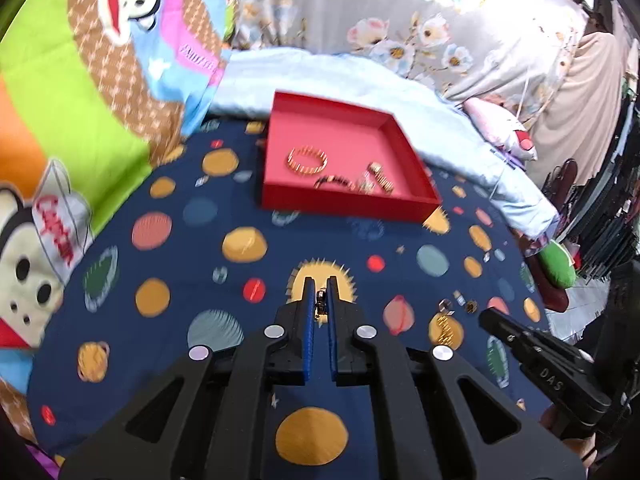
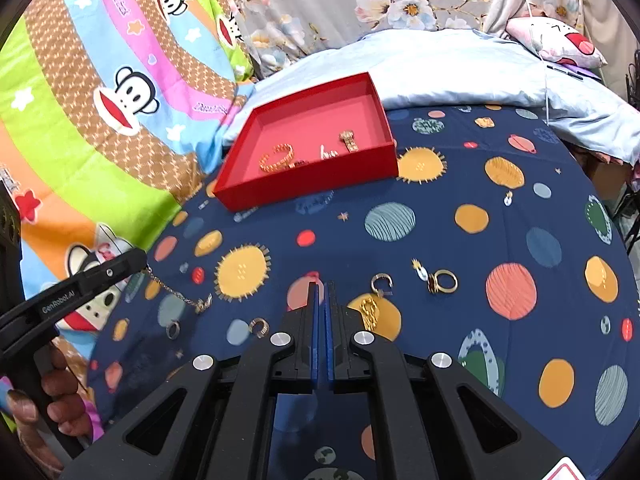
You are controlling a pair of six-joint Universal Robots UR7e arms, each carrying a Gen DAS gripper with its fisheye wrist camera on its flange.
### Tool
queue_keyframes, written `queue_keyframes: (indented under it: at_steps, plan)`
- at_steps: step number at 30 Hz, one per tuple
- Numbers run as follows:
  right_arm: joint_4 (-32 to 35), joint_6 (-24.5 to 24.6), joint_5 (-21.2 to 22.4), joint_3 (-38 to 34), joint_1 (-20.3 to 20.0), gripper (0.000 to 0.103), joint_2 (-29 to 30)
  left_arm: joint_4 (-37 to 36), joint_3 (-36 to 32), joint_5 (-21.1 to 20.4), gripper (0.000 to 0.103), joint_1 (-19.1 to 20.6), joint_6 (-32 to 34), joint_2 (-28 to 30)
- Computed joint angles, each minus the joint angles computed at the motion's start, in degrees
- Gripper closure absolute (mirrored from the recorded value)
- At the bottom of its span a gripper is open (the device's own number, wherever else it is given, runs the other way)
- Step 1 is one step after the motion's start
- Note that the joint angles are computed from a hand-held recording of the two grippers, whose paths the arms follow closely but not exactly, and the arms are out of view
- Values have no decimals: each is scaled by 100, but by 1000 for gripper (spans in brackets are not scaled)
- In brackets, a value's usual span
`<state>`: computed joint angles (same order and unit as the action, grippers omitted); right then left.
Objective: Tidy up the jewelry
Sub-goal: 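Grasp the gold chain necklace with the left tool while the right tool holds the pendant, then carry the chain and pendant into the red tray and open both tools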
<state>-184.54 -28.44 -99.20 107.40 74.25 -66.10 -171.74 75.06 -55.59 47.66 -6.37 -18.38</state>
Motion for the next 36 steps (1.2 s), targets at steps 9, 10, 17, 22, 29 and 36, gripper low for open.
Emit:
queue_keyframes:
  at_steps: [9, 10, 17, 22, 29, 36]
  plan:
    - [406, -215, 269, -540, 190, 101, -78, 116, -784, -92, 98, -101, 622, 160]
    - [509, -244, 296, -678, 218, 101, -59, 161, -917, -98, 98, -106, 683, 205]
    - [920, -285, 163, -1454, 345, 101, 207, 503, -2251, -79, 98, -117, 1230, 767]
    - [650, -504, -331, -998, 268, 66, 206, 560, -2459, -132, 98, -107, 1299, 899]
    - [636, -549, -1019, -557, 72, 66, 448, 665, -2193, -170, 98, -59, 1104, 823]
    - [468, -543, -1276, -580, 24, 94, 628, 575, -1964, -149, 98, -63, 1064, 721]
